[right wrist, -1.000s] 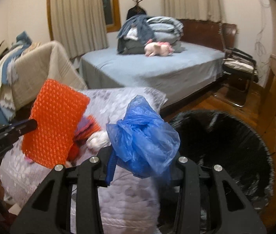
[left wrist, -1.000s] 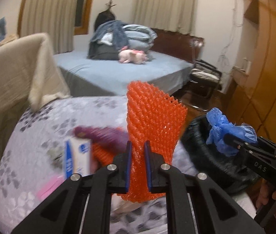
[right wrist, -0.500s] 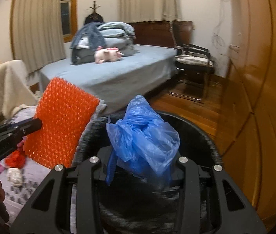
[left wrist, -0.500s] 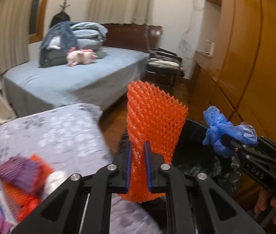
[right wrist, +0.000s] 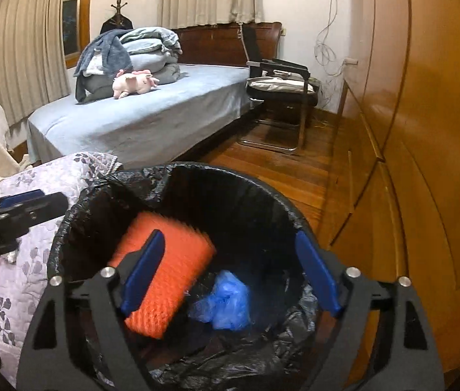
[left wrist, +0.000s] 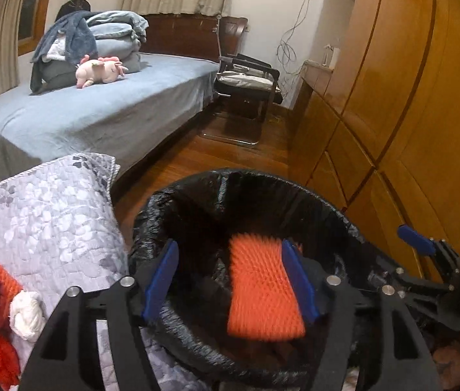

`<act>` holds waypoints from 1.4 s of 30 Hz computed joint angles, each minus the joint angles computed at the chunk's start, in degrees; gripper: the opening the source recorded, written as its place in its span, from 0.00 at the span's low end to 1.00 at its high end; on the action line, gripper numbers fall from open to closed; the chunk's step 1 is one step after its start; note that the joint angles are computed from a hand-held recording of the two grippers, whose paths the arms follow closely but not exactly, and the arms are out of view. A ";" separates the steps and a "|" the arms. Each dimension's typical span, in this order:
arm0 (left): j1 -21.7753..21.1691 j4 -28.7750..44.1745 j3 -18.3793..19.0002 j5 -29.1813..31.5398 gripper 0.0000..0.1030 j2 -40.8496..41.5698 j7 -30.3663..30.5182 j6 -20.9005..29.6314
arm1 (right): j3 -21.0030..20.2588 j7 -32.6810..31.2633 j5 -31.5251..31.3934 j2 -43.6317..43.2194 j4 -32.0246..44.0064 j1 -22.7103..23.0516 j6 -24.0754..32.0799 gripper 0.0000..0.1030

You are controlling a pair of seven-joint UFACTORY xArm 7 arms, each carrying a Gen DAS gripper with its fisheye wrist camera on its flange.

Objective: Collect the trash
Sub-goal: 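Carry the orange net and blue bag over the black bin and release both, then grasp a white tissue with the right tool while the left tool grasps another tissue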

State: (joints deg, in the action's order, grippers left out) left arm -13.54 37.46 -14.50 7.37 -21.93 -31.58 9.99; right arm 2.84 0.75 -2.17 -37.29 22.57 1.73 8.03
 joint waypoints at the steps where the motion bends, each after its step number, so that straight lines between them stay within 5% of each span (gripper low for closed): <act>1: 1.04 -0.76 -0.64 0.70 0.69 -1.23 -0.80 0.13 | 0.45 0.45 -0.06 -0.05 -0.02 -0.45 -0.25 0.88; 9: 8.77 -10.54 -3.83 5.70 0.89 -19.12 -5.82 4.55 | 3.78 4.97 0.77 -2.72 0.66 3.33 1.45 0.95; 21: 12.07 -24.78 -0.14 6.96 0.90 -55.36 -4.62 30.10 | 7.54 8.71 2.85 2.21 4.04 18.79 -1.34 0.95; 26: 14.91 -28.54 2.24 7.76 0.90 -65.15 -3.22 36.86 | 9.09 9.31 3.04 8.53 7.39 23.77 -4.42 0.95; 34: 20.08 -32.66 4.06 9.61 0.90 -70.08 -1.16 37.11 | 16.32 12.77 -1.93 20.46 12.92 21.72 -8.05 0.91; 38: 21.84 -33.87 4.07 9.97 0.90 -69.95 -0.67 35.83 | 18.59 14.97 -6.08 26.65 16.66 20.31 -6.57 0.80; 42: 24.19 -34.29 4.77 10.55 0.90 -68.19 -0.19 33.19 | 19.91 20.15 -12.35 30.19 19.13 18.61 -5.55 0.80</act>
